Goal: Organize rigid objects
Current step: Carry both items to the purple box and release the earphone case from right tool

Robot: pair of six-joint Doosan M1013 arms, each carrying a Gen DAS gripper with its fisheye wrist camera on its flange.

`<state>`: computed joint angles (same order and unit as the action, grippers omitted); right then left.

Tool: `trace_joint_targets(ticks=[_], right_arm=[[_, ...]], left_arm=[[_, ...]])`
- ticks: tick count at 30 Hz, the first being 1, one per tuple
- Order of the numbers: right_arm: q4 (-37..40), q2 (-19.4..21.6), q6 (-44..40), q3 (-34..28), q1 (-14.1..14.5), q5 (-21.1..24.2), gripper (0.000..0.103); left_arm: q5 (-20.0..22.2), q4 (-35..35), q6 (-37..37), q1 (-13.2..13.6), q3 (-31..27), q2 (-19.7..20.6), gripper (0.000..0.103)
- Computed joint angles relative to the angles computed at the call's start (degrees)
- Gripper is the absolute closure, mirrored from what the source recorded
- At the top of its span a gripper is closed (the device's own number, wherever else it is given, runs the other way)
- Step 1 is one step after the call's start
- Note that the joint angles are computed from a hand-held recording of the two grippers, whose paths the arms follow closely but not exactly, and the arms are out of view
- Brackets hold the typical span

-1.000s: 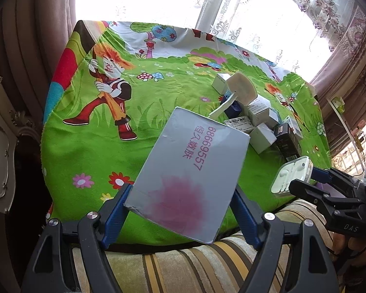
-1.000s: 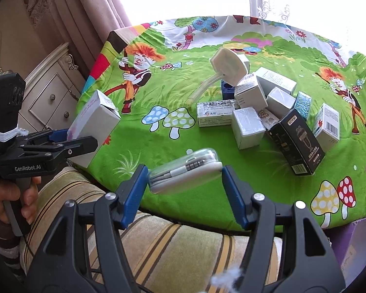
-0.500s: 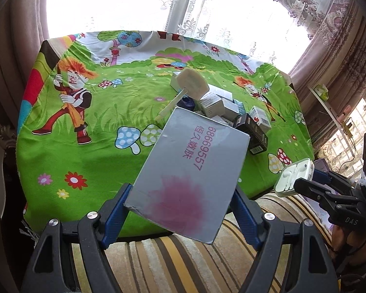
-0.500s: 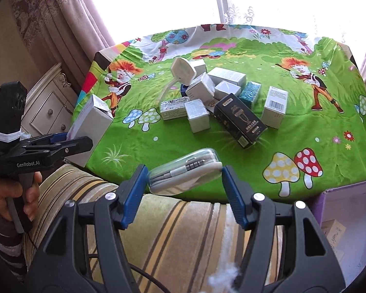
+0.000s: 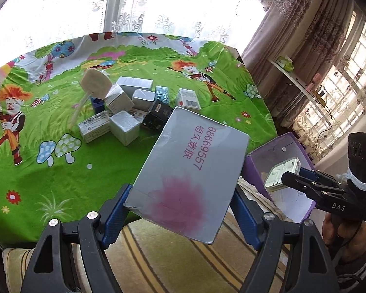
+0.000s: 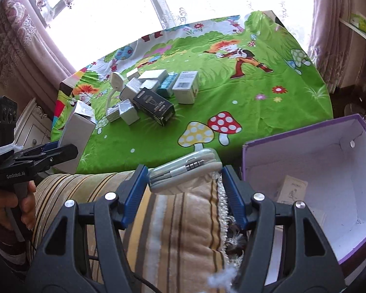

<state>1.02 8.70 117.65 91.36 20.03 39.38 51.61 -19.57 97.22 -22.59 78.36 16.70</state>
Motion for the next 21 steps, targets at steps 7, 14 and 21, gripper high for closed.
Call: trace_joint_targets(ticks=[7,14,21], right_arm=[[-2.7,-3.4,7.3,4.5,-3.6,2.1,0.036],[-1.9,-5.4,9.8,8.3,-7.3,5.4,0.036],[-1.8,-6.0,12.5,11.4,-9.9,7.8,0.036]], left_arm=[[1.9,-0.8,3.2,-3.9,-2.3,1.4,0.024],[4.8,-1.0,6.1,-7.4,-4.4,3.1,0.024],[8.0,-1.0,8.3,-10.2,-6.3,4.9,0.024]])
